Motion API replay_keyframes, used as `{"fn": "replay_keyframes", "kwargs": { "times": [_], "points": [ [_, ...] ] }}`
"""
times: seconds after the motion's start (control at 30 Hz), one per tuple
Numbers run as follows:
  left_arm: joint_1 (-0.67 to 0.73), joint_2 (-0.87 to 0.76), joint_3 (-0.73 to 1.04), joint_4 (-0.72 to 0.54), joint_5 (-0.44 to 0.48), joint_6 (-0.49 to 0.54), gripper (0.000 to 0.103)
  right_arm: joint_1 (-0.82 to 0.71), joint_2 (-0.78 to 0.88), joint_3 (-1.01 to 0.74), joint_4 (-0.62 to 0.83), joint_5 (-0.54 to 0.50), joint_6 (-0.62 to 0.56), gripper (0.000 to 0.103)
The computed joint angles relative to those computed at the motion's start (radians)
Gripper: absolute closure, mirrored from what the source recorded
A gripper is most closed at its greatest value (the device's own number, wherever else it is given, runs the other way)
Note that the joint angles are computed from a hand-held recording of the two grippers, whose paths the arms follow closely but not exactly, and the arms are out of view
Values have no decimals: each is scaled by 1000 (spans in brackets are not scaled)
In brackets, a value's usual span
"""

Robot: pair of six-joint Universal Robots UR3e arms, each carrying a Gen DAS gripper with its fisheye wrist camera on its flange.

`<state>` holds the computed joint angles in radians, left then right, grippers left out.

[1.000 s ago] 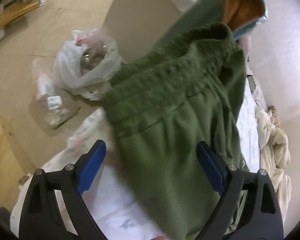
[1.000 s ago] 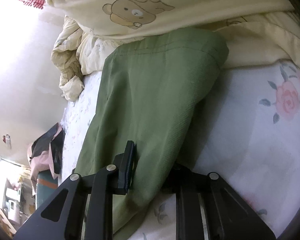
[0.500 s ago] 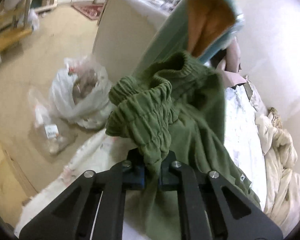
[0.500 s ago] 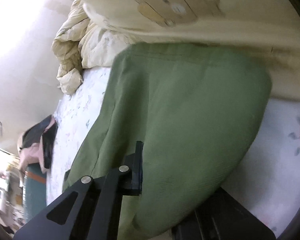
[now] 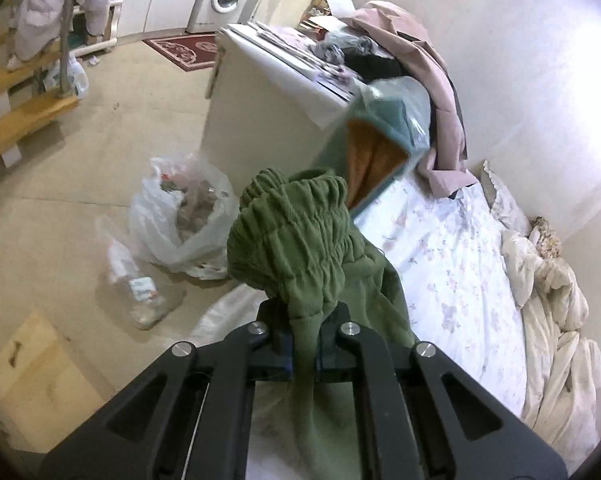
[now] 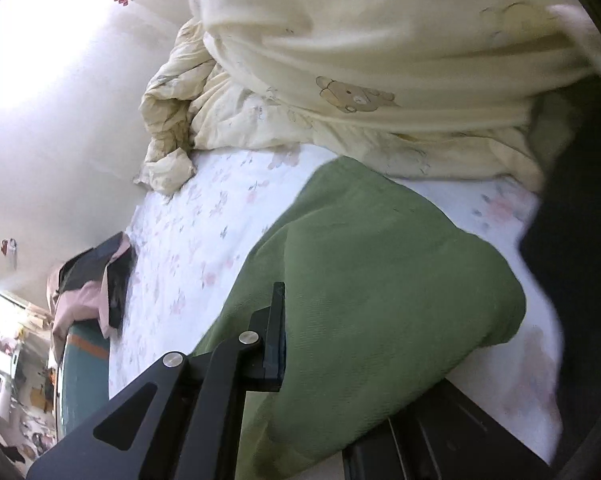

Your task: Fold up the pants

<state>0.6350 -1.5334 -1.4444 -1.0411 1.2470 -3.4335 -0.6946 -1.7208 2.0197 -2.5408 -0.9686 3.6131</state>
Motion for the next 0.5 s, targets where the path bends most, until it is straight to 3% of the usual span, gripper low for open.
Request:
{"fn": "replay_keyframes", "kwargs": {
  "times": [0.13,0.2,0.3,0.4,0.5],
  "points": [
    [140,91,42,-246,-15,161,99,-68,-305,113,293,28,-46,101],
    [229,121,80,-367,-31,290,98,-115,-456,144,476,50,-93,101],
    [363,151,128,-494,-72,468,98,-172,-702,110,893,52,-232,101],
    [440,167,130,-539,-87,607,98,-262,-874,49,1267,58,-396,101],
    [471,178,76,-542,-85,703,98,-290,-933,24,1455,-17,-499,96]
  ]
}}
